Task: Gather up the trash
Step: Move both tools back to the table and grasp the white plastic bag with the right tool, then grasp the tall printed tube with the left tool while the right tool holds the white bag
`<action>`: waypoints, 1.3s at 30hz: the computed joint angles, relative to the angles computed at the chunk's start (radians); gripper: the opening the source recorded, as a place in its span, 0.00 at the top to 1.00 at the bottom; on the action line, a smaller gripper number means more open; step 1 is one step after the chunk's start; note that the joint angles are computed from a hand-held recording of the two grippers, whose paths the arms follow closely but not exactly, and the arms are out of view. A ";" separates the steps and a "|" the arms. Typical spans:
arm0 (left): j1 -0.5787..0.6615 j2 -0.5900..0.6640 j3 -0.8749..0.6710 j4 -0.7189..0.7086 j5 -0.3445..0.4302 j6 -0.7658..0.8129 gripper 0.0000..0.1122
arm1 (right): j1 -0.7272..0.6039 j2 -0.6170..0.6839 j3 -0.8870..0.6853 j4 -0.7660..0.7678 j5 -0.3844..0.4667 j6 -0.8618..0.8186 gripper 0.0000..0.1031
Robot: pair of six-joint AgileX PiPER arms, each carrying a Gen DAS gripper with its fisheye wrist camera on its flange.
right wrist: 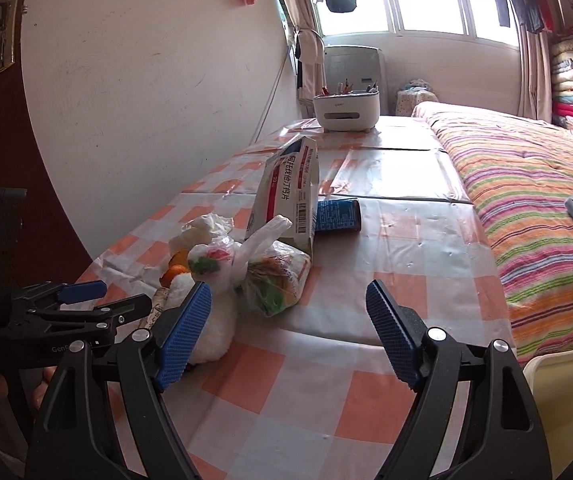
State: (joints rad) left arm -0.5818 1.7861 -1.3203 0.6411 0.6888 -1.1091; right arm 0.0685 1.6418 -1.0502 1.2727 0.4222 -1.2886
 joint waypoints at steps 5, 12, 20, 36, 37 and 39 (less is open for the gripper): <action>0.021 0.007 0.003 -0.041 0.010 0.032 0.28 | 0.051 0.080 -0.105 -0.173 0.010 0.182 0.24; 0.041 0.006 0.009 -0.071 0.008 0.056 0.28 | 0.145 0.160 -0.208 -0.380 -0.043 0.392 0.19; 0.067 0.025 0.000 -0.134 -0.002 0.121 0.28 | 0.185 0.297 -0.390 -0.654 0.011 0.693 0.15; 0.104 0.112 -0.066 -0.254 0.020 0.205 0.28 | 0.114 0.344 -0.427 -0.485 0.104 0.557 0.59; 0.102 0.112 -0.065 -0.248 0.020 0.199 0.28 | 0.111 0.337 -0.418 -0.471 0.102 0.545 0.59; 0.100 0.113 -0.064 -0.237 0.017 0.192 0.29 | 0.107 0.326 -0.401 -0.443 0.102 0.522 0.59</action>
State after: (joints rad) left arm -0.4813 1.8996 -1.3847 0.4039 0.7062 -0.9167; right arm 0.1754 1.9682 -1.4514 0.8295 0.5246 -0.7666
